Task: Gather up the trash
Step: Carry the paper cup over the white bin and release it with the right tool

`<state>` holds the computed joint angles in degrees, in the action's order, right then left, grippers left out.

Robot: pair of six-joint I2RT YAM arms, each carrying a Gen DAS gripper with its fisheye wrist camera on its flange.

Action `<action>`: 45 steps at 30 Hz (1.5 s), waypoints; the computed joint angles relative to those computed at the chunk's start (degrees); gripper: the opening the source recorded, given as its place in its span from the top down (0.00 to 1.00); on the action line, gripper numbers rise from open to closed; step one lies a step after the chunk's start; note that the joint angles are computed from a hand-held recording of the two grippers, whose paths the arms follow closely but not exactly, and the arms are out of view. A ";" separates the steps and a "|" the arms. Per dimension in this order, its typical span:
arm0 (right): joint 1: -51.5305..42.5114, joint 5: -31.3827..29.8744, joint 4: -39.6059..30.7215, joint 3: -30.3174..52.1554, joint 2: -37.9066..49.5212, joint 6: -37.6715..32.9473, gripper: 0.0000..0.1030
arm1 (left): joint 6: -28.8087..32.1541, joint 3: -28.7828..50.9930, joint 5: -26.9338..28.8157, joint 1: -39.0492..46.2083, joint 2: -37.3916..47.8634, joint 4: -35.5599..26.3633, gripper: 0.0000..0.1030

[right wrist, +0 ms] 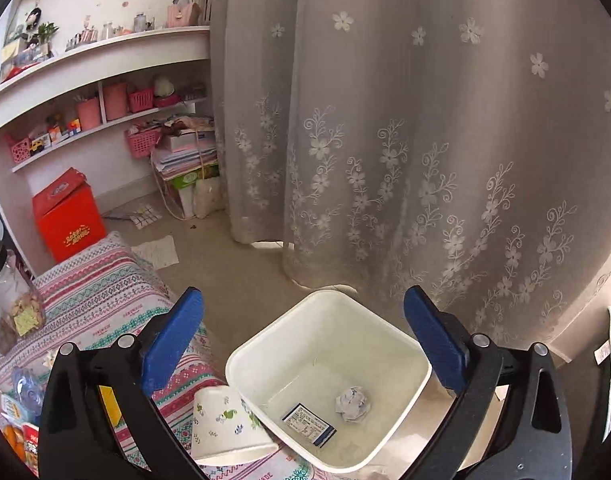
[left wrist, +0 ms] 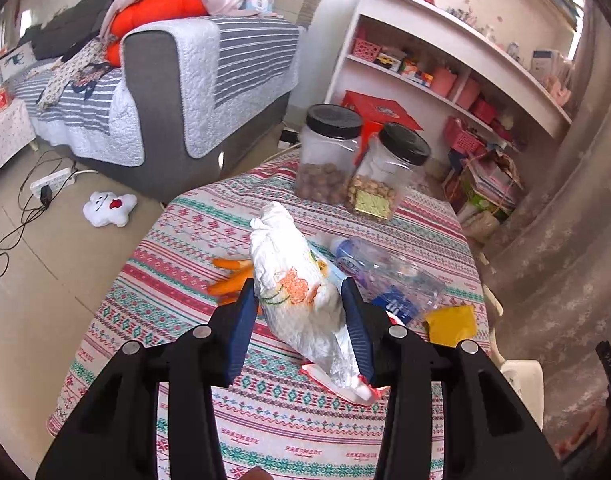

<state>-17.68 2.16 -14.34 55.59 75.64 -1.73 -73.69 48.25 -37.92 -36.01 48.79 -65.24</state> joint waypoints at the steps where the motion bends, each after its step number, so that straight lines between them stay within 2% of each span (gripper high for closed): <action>1: -1.24 -1.18 -0.40 1.17 0.69 0.26 0.07 | -0.24 0.71 -0.76 -2.15 2.16 1.27 0.58; 5: -6.66 -5.36 -1.82 6.04 3.96 1.15 0.07 | 2.47 3.96 -1.53 -8.63 10.87 9.34 0.58; 8: -9.98 -9.42 -6.28 10.66 8.31 -0.18 0.07 | 5.41 7.75 -2.02 -12.39 17.54 13.61 0.58; 10: -11.83 -14.43 -13.99 14.88 12.62 -1.13 0.07 | 6.65 9.40 -1.81 -13.75 19.41 15.82 0.58; 13: -11.01 -21.59 -27.81 19.34 18.93 -5.97 0.07 | 6.64 11.16 -3.52 -15.34 20.26 15.47 0.58; 15: -8.01 -20.99 -30.46 17.33 20.07 -8.33 0.07 | 6.28 10.66 -3.58 -14.54 18.38 15.15 0.58; 19: -0.52 -13.55 -21.92 9.05 18.68 -6.92 0.08 | 4.83 9.58 -4.29 -13.68 15.92 13.41 0.58; 24: 4.96 -9.48 -20.50 7.50 23.05 -4.90 0.11 | 3.95 6.84 -2.95 -12.45 13.22 12.11 0.58; 26: 6.29 -8.06 -19.74 7.35 24.71 -3.73 0.18 | 3.69 5.87 -2.66 -12.08 11.97 11.35 0.58; 27: 6.84 -7.93 -19.73 7.45 25.41 -3.86 0.27 | 3.45 5.58 -2.77 -12.16 11.39 10.70 0.58; 29: 7.63 -8.98 -21.33 8.57 27.35 -4.80 0.40 | 2.70 5.27 -3.49 -12.72 10.69 9.17 0.58; 32: 7.84 -10.57 -20.63 7.63 26.88 -2.90 0.44 | 1.49 4.88 -3.88 -12.91 9.61 7.62 0.58; 34: 6.89 -14.20 -22.88 8.88 27.09 -2.39 0.48 | 0.90 4.79 -4.12 -12.93 8.94 6.87 0.58; 36: 5.71 -17.32 -24.79 9.80 26.51 -1.85 0.49 | 0.29 5.30 -4.93 -13.59 9.08 6.04 0.58; 41: 2.02 -21.05 -24.38 10.65 20.42 -0.99 0.49 | 0.14 6.83 -6.02 -14.90 10.95 6.15 0.58; 45: -1.60 -19.95 -19.97 11.24 15.89 -0.24 0.46 | 1.63 7.82 -5.48 -15.15 13.36 8.29 0.58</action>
<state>-19.28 -17.78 -34.31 66.83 91.52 -1.98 -72.06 56.06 -43.40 -51.17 62.15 -56.95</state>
